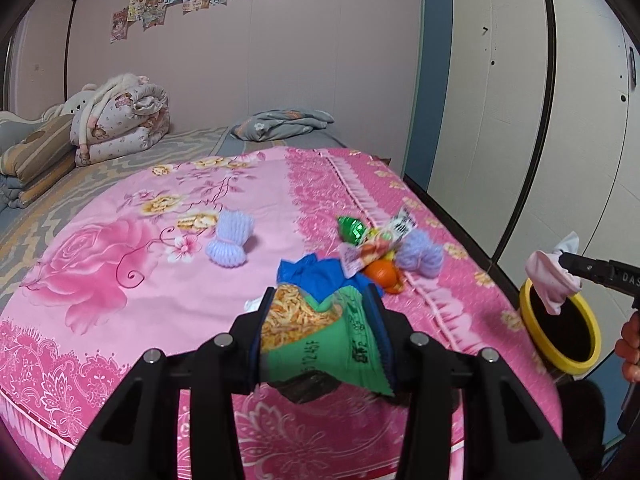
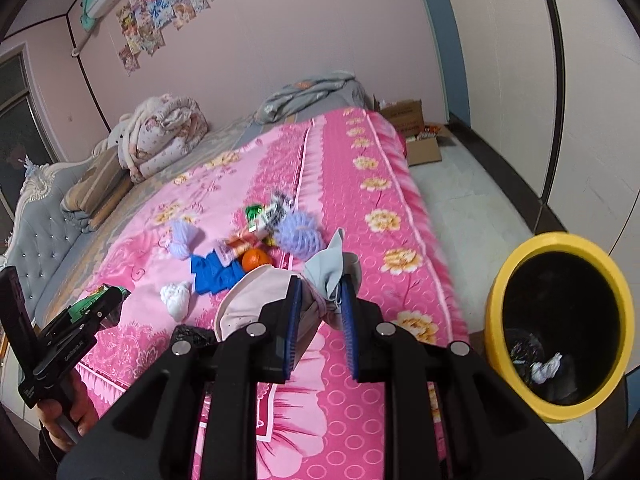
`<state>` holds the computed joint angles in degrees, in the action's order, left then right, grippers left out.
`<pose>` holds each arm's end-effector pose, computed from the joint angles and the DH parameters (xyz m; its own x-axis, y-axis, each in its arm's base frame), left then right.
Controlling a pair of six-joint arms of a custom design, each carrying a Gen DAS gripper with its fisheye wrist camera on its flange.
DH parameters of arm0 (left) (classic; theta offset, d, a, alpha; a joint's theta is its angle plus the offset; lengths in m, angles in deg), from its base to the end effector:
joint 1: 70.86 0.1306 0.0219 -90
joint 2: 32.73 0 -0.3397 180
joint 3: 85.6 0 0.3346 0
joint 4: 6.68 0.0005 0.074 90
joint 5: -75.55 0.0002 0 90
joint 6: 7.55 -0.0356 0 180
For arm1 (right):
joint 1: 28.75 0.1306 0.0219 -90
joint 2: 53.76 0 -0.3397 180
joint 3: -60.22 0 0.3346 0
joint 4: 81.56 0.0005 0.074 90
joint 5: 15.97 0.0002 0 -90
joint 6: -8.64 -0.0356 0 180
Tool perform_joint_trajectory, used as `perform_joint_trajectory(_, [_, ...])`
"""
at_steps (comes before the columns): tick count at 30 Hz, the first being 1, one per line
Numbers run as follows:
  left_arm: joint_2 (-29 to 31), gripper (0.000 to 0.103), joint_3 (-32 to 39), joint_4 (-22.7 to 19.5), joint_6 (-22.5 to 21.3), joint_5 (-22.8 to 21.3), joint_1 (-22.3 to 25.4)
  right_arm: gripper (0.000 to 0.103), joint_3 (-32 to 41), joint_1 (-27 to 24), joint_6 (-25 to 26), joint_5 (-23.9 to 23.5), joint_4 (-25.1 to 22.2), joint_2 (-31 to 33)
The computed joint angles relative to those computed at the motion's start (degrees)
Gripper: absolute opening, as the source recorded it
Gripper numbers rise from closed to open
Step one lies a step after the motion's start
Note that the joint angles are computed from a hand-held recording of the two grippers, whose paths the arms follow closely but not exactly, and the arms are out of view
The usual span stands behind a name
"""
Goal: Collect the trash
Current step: 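Carry the snack packet and pink cloth over the bin with both tools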
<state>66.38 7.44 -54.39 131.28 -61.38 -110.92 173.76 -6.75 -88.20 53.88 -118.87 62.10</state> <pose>0.3733 -0.2806 0.3512 -0.4886 -0.2608 -0.8326 -0.3930 0.9178 -0.0568 0.5399 0.2308 0.3541 -0.6584 -0.1454 -0.7385 -0.5230 0.7940 0.3099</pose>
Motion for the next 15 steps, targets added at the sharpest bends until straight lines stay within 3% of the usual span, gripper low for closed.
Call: perform_joint_trajectory(15, [7.38,0.041,18.96,-2.09,-6.83,2.19,0.62,0.018,1.94,-5.60,-1.29,-0.99,1.73,-3.88])
